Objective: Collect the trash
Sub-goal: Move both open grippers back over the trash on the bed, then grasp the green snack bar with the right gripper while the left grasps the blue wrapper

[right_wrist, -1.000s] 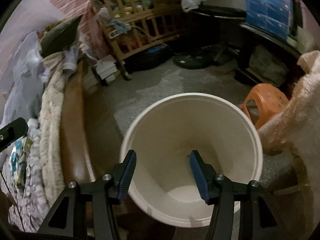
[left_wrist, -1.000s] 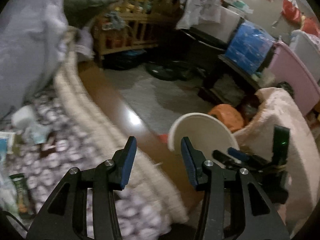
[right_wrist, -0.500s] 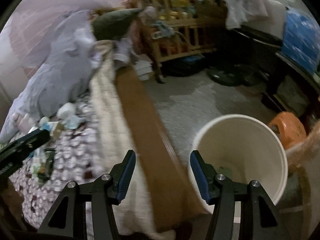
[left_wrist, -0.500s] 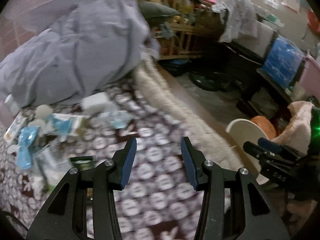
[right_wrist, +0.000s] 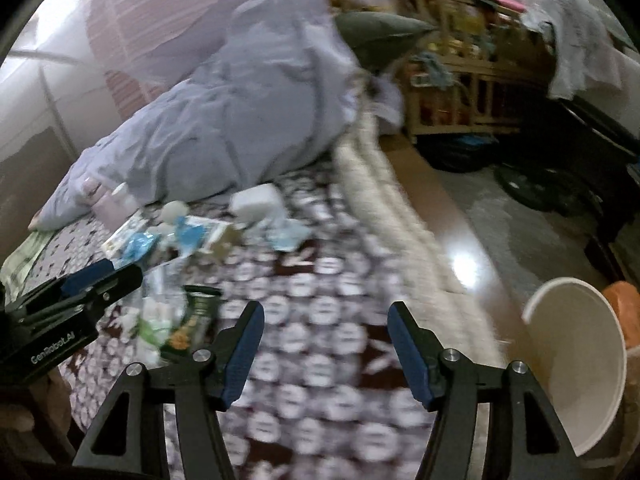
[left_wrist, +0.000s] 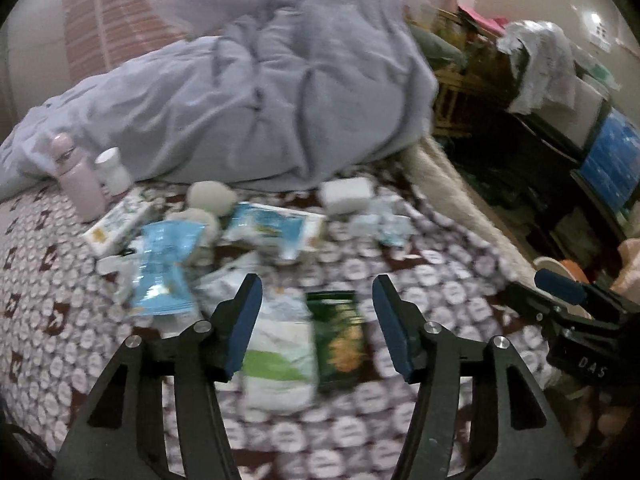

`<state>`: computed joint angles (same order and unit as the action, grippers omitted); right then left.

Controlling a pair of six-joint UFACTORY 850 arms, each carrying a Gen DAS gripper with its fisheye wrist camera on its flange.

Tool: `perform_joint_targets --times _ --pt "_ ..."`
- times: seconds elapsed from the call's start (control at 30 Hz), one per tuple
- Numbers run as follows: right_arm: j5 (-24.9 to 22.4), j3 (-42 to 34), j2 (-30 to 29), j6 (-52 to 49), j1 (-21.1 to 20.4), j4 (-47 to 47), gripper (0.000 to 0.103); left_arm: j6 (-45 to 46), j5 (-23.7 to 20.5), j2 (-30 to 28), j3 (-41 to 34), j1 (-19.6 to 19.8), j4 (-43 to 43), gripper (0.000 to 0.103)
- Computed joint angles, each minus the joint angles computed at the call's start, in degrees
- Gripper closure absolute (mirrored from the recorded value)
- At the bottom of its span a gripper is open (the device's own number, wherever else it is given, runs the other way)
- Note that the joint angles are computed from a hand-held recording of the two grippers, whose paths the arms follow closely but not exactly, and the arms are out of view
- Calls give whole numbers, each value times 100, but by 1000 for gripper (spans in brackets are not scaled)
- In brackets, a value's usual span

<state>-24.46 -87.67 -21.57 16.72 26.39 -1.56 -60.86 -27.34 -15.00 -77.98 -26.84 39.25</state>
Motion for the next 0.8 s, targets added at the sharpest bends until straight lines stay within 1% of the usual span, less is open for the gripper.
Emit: perform_joint_targets --times 0.2,0.3,0.4,0.47,0.63,0.73,0.8 --pt "-225 -462 -352 -375 306 231 40 -287 -29 285 368 254 259 44" --pt "-319 -624 -494 -574 416 433 39 -199 48 441 567 415 189 44" --pt "-429 -779 -642 -768 498 622 39 -88 130 631 804 667 23 44" --pt "-562 -910 -769 -800 549 599 39 145 160 725 923 857 -240 43" --pt "-819 -1189 -1105 -1018 550 966 39 870 309 873 1169 1256 -985 43" --pt "-1011 -1460 -1395 -1032 529 1161 39 1598 391 826 1175 1462 -1859 43" --pt "-1162 -1677 -1599 -1043 541 1218 39 1903 454 761 1139 1551 -2263 43"
